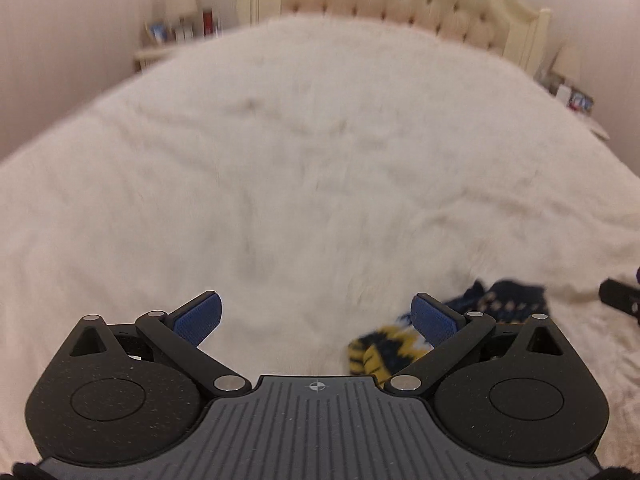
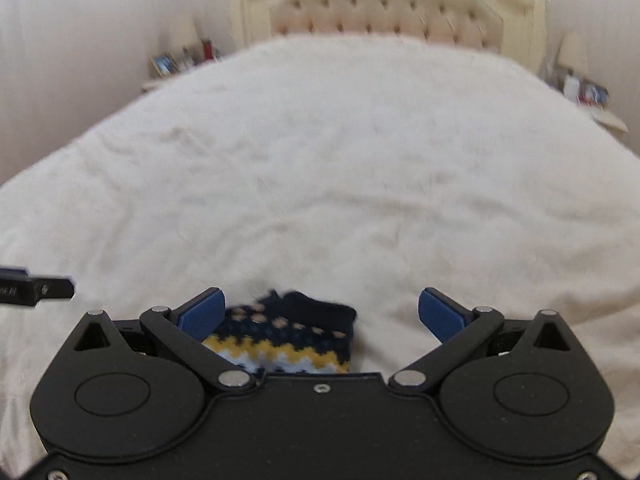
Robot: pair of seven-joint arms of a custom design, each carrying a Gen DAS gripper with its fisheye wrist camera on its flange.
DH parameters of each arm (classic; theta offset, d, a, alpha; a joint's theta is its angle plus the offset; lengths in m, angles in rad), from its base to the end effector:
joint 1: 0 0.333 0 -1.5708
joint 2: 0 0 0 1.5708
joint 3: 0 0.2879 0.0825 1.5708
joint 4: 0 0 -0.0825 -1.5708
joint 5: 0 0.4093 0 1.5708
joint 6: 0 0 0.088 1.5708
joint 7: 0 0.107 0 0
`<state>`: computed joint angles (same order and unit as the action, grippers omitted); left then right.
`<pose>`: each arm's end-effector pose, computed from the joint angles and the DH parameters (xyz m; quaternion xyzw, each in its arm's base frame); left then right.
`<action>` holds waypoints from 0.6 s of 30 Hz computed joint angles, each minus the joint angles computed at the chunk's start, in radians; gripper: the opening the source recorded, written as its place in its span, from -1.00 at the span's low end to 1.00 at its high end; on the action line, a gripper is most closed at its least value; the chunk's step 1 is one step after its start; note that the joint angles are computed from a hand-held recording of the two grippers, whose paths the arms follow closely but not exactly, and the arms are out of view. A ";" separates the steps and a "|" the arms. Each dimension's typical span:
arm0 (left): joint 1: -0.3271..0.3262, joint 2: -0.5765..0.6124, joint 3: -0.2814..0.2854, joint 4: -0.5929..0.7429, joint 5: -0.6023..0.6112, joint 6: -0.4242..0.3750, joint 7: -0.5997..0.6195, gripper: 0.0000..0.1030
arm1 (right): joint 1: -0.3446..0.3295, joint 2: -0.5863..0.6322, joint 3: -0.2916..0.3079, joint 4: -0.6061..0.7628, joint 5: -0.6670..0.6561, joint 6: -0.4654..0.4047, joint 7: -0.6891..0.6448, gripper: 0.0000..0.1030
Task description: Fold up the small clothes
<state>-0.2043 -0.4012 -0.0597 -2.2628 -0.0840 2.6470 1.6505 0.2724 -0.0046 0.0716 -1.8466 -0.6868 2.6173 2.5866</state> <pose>0.4991 -0.1360 0.5781 -0.5515 0.7411 -0.3075 0.2283 0.5920 0.2274 0.5713 -0.5645 0.6955 -0.3024 0.3259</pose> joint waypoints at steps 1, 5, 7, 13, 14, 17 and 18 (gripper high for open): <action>0.005 -0.024 -0.010 -0.012 0.010 0.015 -0.014 0.99 | 0.001 -0.016 0.001 -0.012 -0.028 0.013 0.028 0.99; 0.036 -0.108 -0.060 -0.041 0.083 0.028 -0.127 0.99 | -0.009 -0.084 0.038 -0.056 -0.165 -0.002 0.162 0.99; 0.032 -0.138 -0.073 -0.056 0.106 0.026 -0.184 0.99 | -0.010 -0.112 0.071 -0.062 -0.235 -0.089 0.212 0.99; 0.010 -0.215 -0.099 -0.049 0.152 -0.188 -0.305 0.98 | 0.011 -0.185 0.081 -0.099 -0.056 -0.197 0.074 0.99; 0.015 -0.230 -0.110 -0.049 0.173 -0.230 -0.325 0.98 | 0.012 -0.199 0.075 -0.114 0.009 -0.179 0.041 0.99; 0.018 -0.275 -0.141 -0.058 0.250 -0.329 -0.353 0.98 | 0.002 -0.253 0.085 -0.163 0.144 -0.173 0.011 0.99; 0.010 -0.293 -0.142 -0.071 0.267 -0.342 -0.352 0.98 | -0.004 -0.271 0.094 -0.177 0.168 -0.181 0.008 0.99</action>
<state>-0.1941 -0.6947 -0.2016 -2.3340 0.1825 2.3046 1.2981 0.2684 -0.2754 0.1652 -2.0238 -0.5184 2.4360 2.5942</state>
